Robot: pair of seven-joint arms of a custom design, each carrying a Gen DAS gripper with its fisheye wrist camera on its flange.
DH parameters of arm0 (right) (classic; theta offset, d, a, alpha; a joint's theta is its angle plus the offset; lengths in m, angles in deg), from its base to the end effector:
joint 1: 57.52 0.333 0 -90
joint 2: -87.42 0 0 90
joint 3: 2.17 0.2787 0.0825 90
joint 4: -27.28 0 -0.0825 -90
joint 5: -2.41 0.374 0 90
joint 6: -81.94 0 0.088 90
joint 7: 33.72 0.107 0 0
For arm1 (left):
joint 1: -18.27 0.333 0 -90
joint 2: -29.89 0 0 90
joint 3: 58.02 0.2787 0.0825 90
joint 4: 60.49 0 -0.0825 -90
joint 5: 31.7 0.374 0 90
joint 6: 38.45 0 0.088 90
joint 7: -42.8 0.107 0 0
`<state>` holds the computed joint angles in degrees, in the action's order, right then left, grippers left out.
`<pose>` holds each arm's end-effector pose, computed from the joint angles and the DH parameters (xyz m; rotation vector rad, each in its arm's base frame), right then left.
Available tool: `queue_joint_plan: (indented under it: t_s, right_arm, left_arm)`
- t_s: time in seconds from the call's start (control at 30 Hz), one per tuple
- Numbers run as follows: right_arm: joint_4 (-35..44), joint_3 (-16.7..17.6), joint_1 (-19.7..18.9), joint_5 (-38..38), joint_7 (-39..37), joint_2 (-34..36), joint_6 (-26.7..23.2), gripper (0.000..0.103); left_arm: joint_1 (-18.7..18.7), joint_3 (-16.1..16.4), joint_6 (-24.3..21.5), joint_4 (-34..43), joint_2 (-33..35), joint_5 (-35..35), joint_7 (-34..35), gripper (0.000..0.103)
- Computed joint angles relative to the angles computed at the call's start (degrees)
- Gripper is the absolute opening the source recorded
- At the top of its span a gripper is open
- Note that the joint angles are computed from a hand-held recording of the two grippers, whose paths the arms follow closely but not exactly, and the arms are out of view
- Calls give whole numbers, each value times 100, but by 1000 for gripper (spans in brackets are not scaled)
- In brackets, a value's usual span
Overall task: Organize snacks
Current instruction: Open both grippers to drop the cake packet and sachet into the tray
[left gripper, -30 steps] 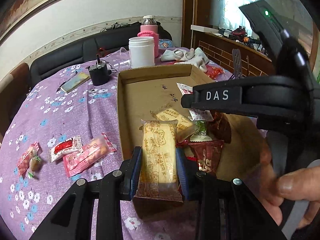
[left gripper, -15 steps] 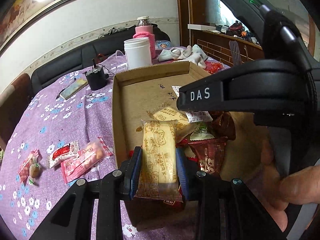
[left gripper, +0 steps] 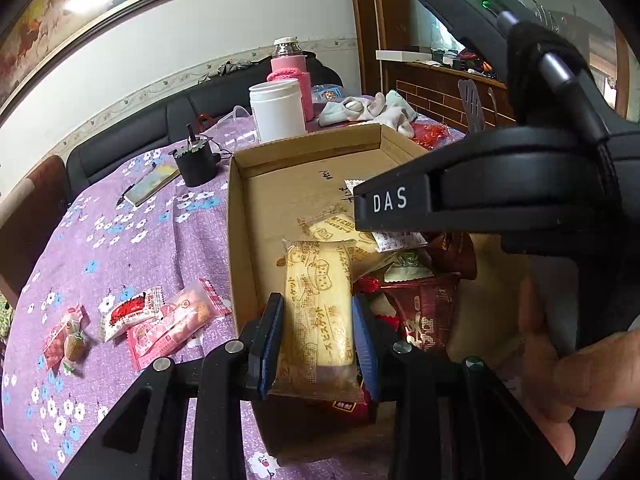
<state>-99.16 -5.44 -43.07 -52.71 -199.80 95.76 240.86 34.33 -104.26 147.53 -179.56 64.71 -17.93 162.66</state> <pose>0.5390 0.1432 0.3168 -1.0084 2.4000 -0.5775 0.5371 -0.2990 0.2820 -0.6915 2.5251 -1.0568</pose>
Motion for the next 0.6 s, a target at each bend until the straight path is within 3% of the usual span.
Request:
queue_joint_plan:
  t_s: [0.6]
  right_arm:
    - [2, 13, 22, -96, 71, -74, -96, 29]
  left_arm:
    - [21, 19, 104, -43, -52, 135, -125, 36]
